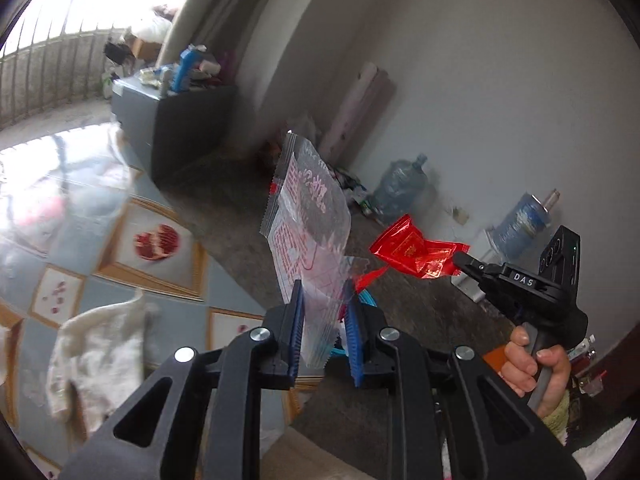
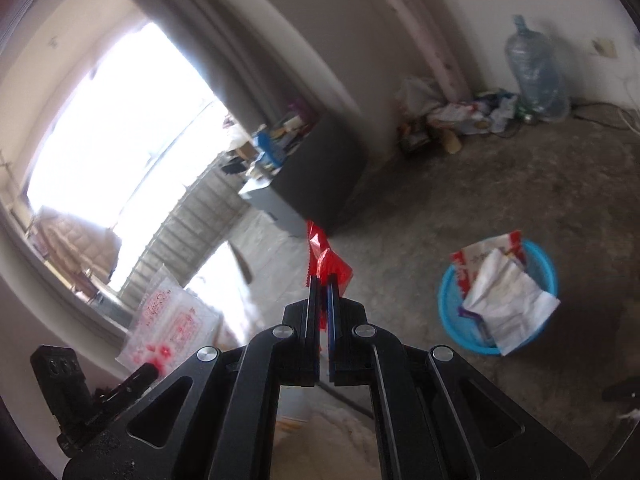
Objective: Collect trash
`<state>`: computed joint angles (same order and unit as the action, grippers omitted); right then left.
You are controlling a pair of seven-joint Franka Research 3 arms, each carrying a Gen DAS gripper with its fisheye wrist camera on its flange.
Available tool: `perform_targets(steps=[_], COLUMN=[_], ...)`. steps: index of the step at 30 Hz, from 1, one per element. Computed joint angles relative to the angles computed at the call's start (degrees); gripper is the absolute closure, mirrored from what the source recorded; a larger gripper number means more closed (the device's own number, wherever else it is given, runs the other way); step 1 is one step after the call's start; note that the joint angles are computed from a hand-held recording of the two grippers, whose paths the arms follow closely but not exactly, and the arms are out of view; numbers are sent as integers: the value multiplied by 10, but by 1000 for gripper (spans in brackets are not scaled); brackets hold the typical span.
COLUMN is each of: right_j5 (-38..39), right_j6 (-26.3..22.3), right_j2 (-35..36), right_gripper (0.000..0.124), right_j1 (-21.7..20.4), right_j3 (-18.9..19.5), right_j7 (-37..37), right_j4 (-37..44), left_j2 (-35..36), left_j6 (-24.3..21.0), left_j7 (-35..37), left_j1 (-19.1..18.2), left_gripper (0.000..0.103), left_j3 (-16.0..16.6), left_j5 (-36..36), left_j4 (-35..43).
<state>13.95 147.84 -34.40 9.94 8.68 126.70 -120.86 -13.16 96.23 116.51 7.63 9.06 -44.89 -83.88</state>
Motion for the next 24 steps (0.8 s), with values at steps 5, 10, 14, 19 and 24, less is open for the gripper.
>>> perform_targets(steps=[5,10,14,19,24], right_j5=[-8,38,106,175,141], right_j6=[-32,-11,26,37,-2], right_j2=[-9,23,66,148,150], right_gripper=[123,122,118,89,87], right_j1=[-43,-27,-14,-9,-43], right_j3=[-9,-50,-85,-118,-97], right_j7=[57,52,37,10,51], right_j4=[-54,-91,-113,-118,-129], left_j2=[75,154,230,274,291], left_j6=[-23,-17,-6,60,62], left_j7=[-47,-75,-114,-135,-134], left_j1=[-38,-73,-98,-126,-109], left_gripper=[84,84,83,47,43], left_j3=[-78,-143,-181,-208,-221], left_j5=[43,112,195,255,219], left_j4=[44,88,147,136,141])
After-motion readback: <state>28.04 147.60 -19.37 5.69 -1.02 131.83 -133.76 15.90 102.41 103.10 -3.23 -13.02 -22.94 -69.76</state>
